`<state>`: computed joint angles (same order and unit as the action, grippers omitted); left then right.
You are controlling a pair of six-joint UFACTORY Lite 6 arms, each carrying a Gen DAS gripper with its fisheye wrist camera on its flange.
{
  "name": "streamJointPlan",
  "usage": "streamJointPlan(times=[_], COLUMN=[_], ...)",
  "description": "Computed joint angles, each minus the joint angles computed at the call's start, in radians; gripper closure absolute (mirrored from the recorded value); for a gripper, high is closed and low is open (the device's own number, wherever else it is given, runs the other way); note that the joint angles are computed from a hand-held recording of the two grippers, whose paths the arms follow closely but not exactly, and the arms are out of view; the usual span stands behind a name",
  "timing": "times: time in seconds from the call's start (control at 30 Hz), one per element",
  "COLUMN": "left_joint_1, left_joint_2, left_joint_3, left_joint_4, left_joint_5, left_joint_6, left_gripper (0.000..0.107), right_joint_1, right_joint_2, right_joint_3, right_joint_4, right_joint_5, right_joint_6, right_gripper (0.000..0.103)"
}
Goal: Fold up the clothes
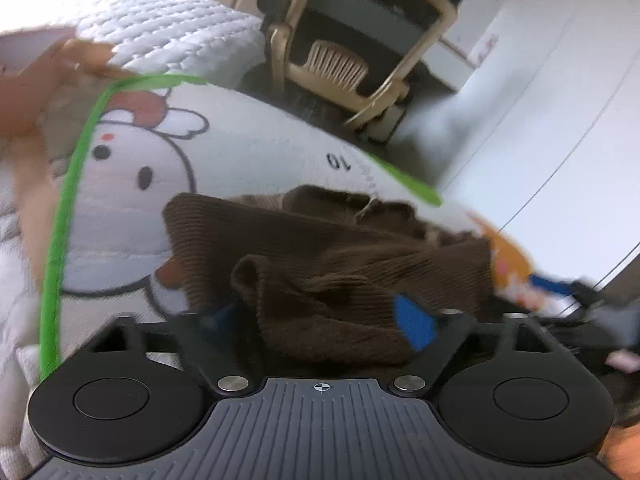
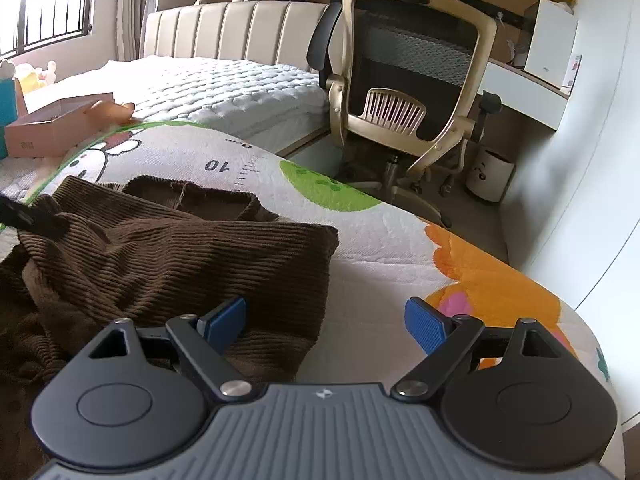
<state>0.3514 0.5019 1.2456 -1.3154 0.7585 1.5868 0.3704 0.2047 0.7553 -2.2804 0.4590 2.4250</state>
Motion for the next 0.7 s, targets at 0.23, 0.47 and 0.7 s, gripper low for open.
streamJointPlan(times=[0.23,0.47,0.7], left_joint_1=[0.018,0.015,0.142], left_joint_2=[-0.112,-0.093,-0.053], left_joint_3=[-0.033,-0.097,0.003], left_joint_4=[-0.183,-0.273,-0.047], left_joint_5=[0.013,-0.164,-0.059], left_joint_6=[0.229,0.486,0.239], left_gripper=[0.09,0.078,0.052], right_joint_1=[0.003,-0.038,-0.069], right_joint_2=[-0.035,0.283,0.082], right_joint_3=[0.065,0.318,0.16], right_joint_4=[-0.031,0.04,-0.238], right_joint_5=[0.021,-0.081,-0.093], right_joint_6=[-0.02,-0.141,0.134], right_gripper=[0.016,0.013,0.011])
